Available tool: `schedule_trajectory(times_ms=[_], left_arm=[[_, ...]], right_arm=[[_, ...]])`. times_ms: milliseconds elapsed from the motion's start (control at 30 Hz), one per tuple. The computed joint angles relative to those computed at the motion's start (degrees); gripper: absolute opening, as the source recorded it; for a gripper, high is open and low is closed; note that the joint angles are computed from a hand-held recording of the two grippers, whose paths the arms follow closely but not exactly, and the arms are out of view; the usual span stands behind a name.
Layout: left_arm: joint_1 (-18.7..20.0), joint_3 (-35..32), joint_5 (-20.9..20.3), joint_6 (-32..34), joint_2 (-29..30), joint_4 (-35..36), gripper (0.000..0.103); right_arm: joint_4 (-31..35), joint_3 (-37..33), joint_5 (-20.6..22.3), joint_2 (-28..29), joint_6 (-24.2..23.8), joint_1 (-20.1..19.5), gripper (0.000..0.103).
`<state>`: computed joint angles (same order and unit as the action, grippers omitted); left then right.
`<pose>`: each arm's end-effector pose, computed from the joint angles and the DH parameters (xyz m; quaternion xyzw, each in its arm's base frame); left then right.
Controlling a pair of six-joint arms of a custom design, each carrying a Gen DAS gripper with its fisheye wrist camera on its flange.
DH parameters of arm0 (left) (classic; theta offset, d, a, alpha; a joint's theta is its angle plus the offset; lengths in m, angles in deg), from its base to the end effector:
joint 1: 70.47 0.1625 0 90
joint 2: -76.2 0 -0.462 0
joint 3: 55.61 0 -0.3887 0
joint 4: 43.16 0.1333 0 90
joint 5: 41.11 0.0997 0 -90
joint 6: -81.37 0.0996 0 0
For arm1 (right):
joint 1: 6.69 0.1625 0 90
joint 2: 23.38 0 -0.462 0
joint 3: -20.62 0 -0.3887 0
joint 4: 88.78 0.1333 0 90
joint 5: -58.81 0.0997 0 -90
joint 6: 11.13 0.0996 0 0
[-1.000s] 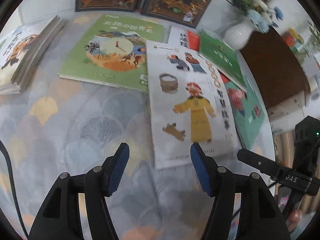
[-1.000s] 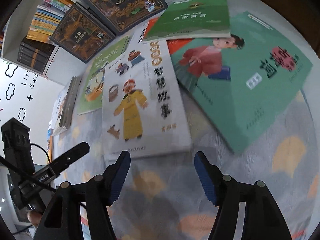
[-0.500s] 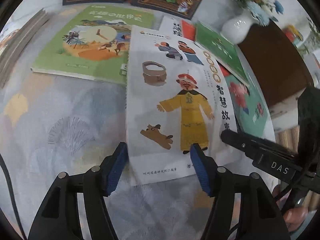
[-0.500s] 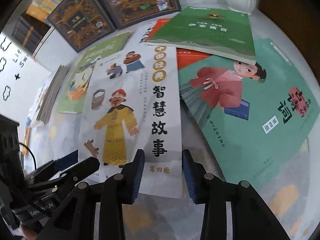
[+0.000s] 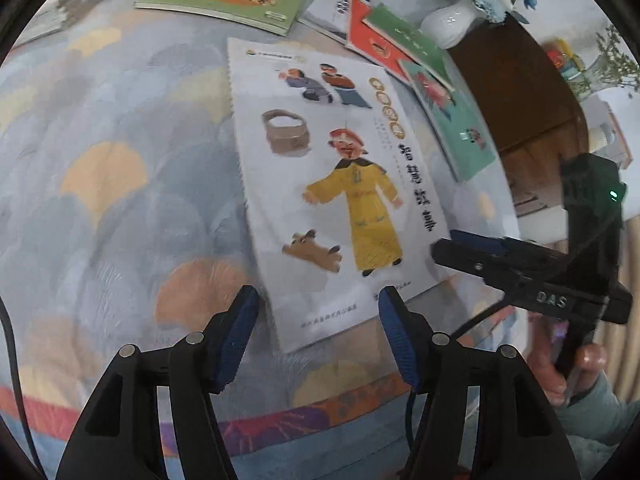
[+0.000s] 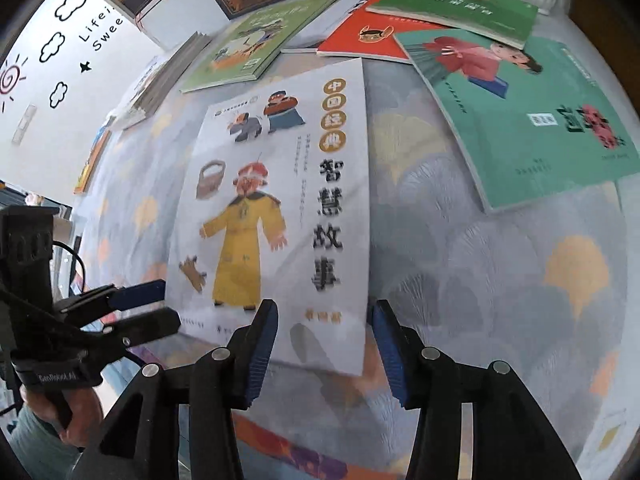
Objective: Organize books
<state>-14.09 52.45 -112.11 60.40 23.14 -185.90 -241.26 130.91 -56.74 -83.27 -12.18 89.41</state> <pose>-0.1923 -0.5885 0.1153 0.1119 0.9797 -0.0584 0.1556 0.1531 -0.5829 0.1957 0.0373 -0.9694 0.1122 0.2152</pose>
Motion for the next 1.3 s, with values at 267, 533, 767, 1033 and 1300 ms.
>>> schedule_trajectory(times_ms=[267, 533, 767, 1033, 1300], left_arm=[[-1.0, -2.7, 4.1, -2.2, 2.8, 1.7, 0.08], [-1.9, -0.6, 6.1, -2.8, 2.8, -3.2, 0.065], [4.5, 1.3, -14.5, -7.7, -0.2, -15.9, 0.061], [4.7, -0.6, -13.5, -12.7, 3.4, -16.6, 0.014], [4.8, -2.0, -17.9, -13.6, 5.9, -16.6, 0.011]], right_arm=[[-11.5, 1.1, -11.6, 4.0, -1.6, 2.6, 0.046], [-13.6, 4.1, -3.2, 2.4, -1.8, 1.7, 0.045], [-14.2, 5.2, 8.0, 0.1, 2.7, -2.5, 0.045], [-14.5, 6.3, 15.2, -1.6, 6.9, -5.2, 0.045], [-10.8, 7.1, 22.6, -4.4, 12.2, -8.1, 0.055]])
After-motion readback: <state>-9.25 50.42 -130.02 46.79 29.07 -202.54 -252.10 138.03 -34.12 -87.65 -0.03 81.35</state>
